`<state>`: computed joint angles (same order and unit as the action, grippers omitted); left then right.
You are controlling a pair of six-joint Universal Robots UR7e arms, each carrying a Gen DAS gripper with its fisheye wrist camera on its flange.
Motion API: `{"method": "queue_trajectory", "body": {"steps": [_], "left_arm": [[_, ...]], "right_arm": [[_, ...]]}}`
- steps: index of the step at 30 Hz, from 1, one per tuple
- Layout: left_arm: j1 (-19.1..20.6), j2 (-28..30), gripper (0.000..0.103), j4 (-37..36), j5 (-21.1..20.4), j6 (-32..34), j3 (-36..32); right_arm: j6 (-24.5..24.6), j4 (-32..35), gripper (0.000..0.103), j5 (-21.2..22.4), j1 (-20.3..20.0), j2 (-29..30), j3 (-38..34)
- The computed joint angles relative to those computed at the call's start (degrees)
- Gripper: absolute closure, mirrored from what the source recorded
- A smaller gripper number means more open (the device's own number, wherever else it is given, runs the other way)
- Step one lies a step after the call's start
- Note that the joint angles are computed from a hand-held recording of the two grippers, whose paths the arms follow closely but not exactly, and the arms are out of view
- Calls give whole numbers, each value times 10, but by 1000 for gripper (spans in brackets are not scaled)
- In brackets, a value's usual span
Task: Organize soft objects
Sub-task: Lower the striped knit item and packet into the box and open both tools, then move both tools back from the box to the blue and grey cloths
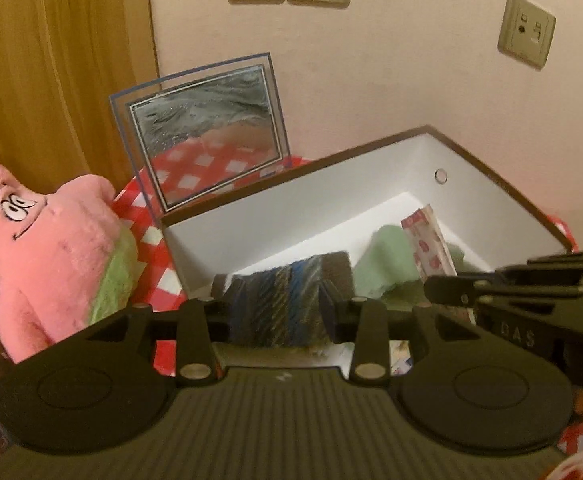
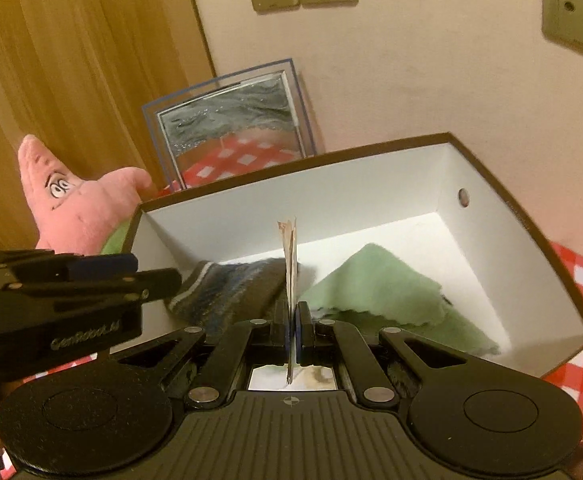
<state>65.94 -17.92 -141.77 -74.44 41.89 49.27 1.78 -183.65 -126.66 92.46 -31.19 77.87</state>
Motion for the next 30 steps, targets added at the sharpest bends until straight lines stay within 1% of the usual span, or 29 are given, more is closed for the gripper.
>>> {"method": "queue_trajectory", "body": {"steps": [2,3,4,5,7,12,14,17,24,30], "left_arm": [[1,-7,63,0,1,6,7],[1,-10,62,-1,1,8,11],[2,-15,62,-1,3,9,16],[2,-19,62,-2,4,10,22],[3,-27,62,-8,7,12,34],[3,-54,61,-13,8,2,68],[2,-68,61,-16,9,-3,86],[3,-92,61,-25,9,-4,116],[3,-145,61,-47,15,-7,178],[8,-196,61,-69,11,-7,243]], "right_arm": [[1,6,73,-1,0,2,-2],[0,3,48,0,0,2,-1],[-4,-9,42,-4,1,4,2],[-10,-19,42,-7,2,5,4],[-14,-13,42,-11,5,3,7],[-19,-20,42,1,13,-10,31],[-30,-26,42,6,19,-14,40],[-44,-42,42,0,31,-16,52],[-16,-57,42,-11,48,-32,90],[0,-82,42,-18,67,-47,133]]}}
